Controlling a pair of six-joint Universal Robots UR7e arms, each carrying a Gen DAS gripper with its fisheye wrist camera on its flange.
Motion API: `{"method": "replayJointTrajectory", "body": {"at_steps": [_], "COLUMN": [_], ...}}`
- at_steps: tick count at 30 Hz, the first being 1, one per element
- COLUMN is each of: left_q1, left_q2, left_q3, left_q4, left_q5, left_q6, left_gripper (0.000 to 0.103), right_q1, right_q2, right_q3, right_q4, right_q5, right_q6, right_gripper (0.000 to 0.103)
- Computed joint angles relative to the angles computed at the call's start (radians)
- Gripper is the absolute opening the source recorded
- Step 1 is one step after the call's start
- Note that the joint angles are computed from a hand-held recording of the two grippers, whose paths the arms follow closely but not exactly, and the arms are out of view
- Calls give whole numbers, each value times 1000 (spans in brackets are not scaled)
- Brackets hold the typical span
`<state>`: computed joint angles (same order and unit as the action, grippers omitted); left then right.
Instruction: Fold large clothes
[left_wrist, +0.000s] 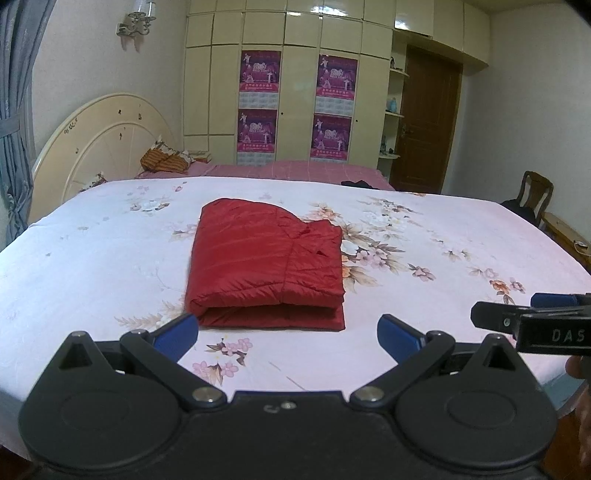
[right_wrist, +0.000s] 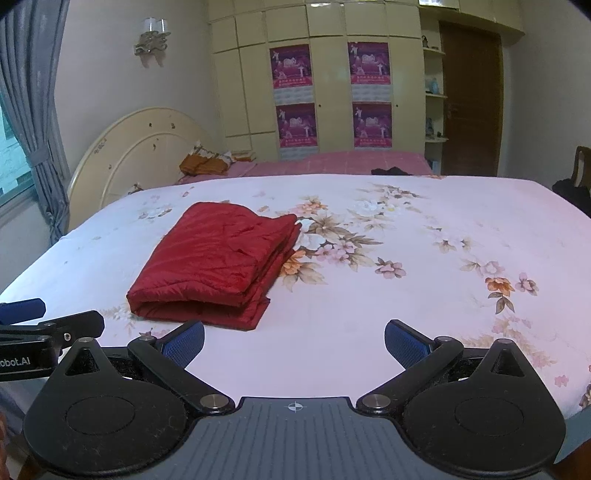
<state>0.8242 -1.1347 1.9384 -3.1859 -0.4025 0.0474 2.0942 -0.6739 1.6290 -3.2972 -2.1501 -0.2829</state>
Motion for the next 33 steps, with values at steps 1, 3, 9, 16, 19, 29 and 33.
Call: {"method": "replayJointTrajectory", "body": {"at_steps": [1,3,9,16,19,29,33], "left_q1": [1,3,2,1,3,9,10], "left_q2": [1,-2,-1,0,-2,-6,-8], "left_q3": [-1,-2,-2,-2,-4,-8,-9], "left_q4": [0,3,5,6,9,3,8], "left_q5": [0,-3,-2,0,-2,-7,-7], "left_q6": [2,4,2,0,2,19,21], "left_gripper": [103,103,103,103,103,103,103], "right_q1": [0,-2,-1,-3,-4,-5,-5], "right_q2": [0,-3,-4,-4,-5,-6,-7], "right_q3": [0,2,2,-1,-2,-3,-3], "right_q4": [-2,-1,2,6,9,10,10], "right_q5": [1,2,3,9,12,15,16], "right_q6": [-2,-3,-3,-10,-12,-19,-19], "right_gripper": [102,102,102,102,102,102,102]}}
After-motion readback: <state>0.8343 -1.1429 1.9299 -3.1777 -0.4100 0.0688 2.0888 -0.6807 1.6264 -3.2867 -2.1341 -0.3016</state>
